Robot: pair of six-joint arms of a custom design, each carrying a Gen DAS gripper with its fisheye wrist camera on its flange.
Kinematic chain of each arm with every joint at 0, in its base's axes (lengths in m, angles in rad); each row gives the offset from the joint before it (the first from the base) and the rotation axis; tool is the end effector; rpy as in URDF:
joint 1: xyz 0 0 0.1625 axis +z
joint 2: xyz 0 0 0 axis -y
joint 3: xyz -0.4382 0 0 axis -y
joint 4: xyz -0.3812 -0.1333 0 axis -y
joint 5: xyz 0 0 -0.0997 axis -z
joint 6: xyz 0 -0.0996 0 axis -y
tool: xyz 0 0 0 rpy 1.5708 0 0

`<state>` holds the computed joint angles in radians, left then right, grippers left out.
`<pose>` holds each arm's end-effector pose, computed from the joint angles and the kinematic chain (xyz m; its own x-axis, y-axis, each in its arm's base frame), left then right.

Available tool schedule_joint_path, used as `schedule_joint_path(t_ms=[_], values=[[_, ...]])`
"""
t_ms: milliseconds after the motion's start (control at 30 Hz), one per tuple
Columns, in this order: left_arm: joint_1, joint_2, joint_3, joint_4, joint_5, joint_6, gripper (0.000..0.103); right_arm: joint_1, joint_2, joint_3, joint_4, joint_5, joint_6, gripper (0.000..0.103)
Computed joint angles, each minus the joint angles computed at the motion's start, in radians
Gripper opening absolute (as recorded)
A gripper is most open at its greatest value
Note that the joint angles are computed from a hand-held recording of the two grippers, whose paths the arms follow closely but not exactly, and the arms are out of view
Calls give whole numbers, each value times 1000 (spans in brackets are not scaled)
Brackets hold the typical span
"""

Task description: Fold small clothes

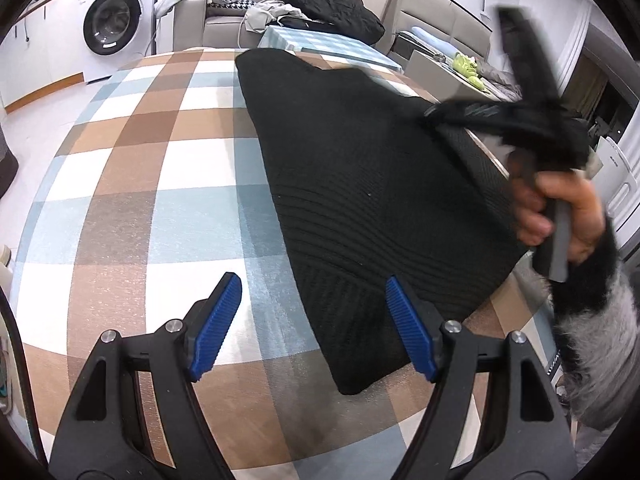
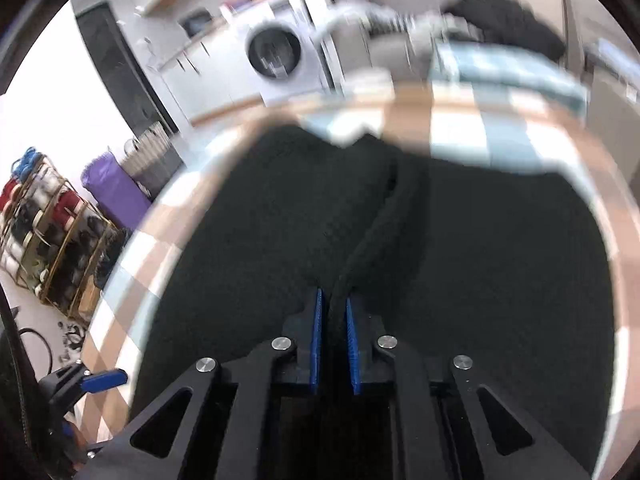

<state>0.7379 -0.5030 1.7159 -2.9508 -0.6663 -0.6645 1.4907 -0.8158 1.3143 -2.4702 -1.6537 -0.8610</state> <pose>-0.3208 -0.5777 -0.0274 -0.8534 -0.1183 -0.5077 0.2583 0.7500 -0.6090 0.0634 -0.7732 0.2469 -0.7015 -0.6232 0.3457 -0.7035 0.6830 -0.1965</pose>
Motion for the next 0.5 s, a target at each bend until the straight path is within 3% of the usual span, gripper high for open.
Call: schedule_joint_path(t_ms=[100,167,300,400,433,500], values=[[4,-2,1,1,1,-9,73,1,-29,11,-44,-10,4,10],[5,-3,2,2,-1,-15,73,2,-4,-6,-94,-98,3,10],[3,-1,-1,13,9,-29,73,-18,49,-100,12,-147,57,17],[-2,1,-7,23,22,-33,73,-40,23,-112,140,-95,97,29],[-3,2,-8,20,21,-29,73,-53,-2,-95,174,-69,100,41],[-3,6,-12,9,16,-18,73,-81,-63,-28,192,-29,95,46]])
